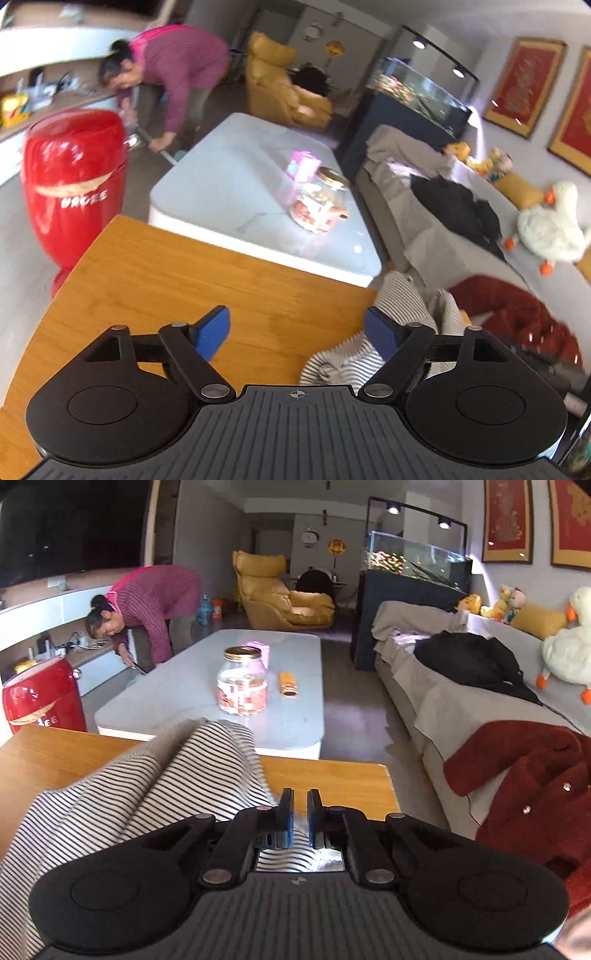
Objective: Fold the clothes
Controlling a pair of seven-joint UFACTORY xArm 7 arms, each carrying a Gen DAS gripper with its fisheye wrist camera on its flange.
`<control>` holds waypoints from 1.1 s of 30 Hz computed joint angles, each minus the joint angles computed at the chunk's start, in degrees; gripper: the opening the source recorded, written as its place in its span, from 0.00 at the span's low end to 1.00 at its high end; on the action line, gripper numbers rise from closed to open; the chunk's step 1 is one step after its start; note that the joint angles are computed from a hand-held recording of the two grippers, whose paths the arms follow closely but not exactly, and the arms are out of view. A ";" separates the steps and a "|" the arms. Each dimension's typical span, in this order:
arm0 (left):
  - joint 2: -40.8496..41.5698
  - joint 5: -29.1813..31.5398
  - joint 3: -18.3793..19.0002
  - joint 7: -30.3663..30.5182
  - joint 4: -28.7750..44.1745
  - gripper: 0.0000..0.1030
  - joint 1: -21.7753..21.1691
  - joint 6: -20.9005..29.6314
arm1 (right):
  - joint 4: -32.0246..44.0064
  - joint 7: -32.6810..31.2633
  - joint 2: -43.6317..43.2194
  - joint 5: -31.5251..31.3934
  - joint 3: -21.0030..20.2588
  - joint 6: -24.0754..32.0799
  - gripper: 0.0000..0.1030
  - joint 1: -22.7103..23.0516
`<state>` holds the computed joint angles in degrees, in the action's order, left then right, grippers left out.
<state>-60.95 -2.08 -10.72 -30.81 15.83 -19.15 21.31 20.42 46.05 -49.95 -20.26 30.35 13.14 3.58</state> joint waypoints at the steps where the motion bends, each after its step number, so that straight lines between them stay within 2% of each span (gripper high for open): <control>1: 3.36 0.40 -1.03 1.01 1.48 0.92 -1.56 -1.24 | 0.31 0.15 0.57 0.13 0.12 -0.89 0.11 0.31; 3: 10.45 1.29 -3.42 1.85 4.81 0.92 -2.85 -3.55 | 0.48 0.52 0.45 0.45 0.65 -0.94 0.12 1.08; 6: 21.14 4.18 -7.68 1.65 9.94 0.92 -1.32 -6.20 | -1.23 0.13 -1.39 1.69 -0.63 1.42 0.12 5.50; 9: 28.82 7.46 -10.92 0.05 13.12 0.92 0.99 -6.62 | -5.17 -5.30 -2.46 5.74 -8.59 3.92 0.12 17.98; 11: 30.44 10.33 -12.53 -1.58 12.86 0.89 2.66 -7.00 | -7.78 -9.26 -3.63 8.66 -12.64 4.60 0.14 24.88; 13: 29.37 12.70 -12.63 -1.82 11.47 0.72 2.76 -7.33 | -9.12 -10.18 -6.07 10.00 -11.93 5.59 0.15 26.98; 14: 28.12 13.42 -12.57 -1.99 10.77 0.66 2.54 -6.84 | -9.35 -11.15 -6.85 11.58 -13.59 6.54 0.17 29.17; 16: 24.50 13.48 -10.73 -1.25 8.65 0.44 0.49 -5.53 | -10.09 -13.37 -9.08 15.35 -17.31 8.52 0.17 33.70; 17: 22.46 13.23 -9.72 -0.63 7.58 0.39 -0.61 -4.74 | -10.46 -14.38 -10.50 16.99 -18.36 9.79 0.18 35.50; 19: 17.30 13.13 -8.62 0.61 5.08 0.19 -2.21 -2.87 | -11.29 -15.65 -14.50 19.73 -18.68 13.47 0.18 38.56; 22: 6.90 13.68 -8.92 1.58 1.52 0.04 -2.82 2.19 | -12.39 -15.97 -21.66 24.03 -18.40 20.23 0.18 42.70; 24: -0.53 16.16 -11.05 1.32 -0.37 0.04 0.14 5.76 | -12.77 -15.15 -26.66 26.55 -17.31 25.27 0.18 44.75; 25: -2.83 16.88 -10.72 1.68 -0.72 0.04 1.35 7.46 | -12.86 -14.68 -28.52 27.64 -16.57 27.30 0.18 45.58; 27: -5.10 16.21 -7.52 3.15 -0.29 0.04 2.28 11.08 | -12.20 -14.33 -29.85 29.06 -15.09 29.85 0.17 46.37; 29: -7.01 12.39 -2.23 5.46 0.34 0.10 -0.69 13.00 | -10.32 -15.02 -28.09 29.33 -13.82 30.54 0.17 45.83; 30: -7.64 9.99 -0.41 6.81 0.67 0.29 -3.12 13.19 | -9.54 -15.32 -27.14 28.90 -12.79 29.91 0.18 44.83; 31: -7.86 7.72 0.79 8.17 1.04 0.60 -5.57 13.02 | -8.86 -15.45 -26.32 28.04 -11.56 28.92 0.18 43.38; 33: -6.33 4.80 -0.60 9.45 1.60 0.85 -8.61 10.76 | -7.52 -15.35 -24.74 26.04 -9.44 27.00 0.18 40.46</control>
<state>-67.27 2.71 -11.32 -21.36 17.43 -27.75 32.07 12.91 30.70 -74.69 5.78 20.91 40.15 44.04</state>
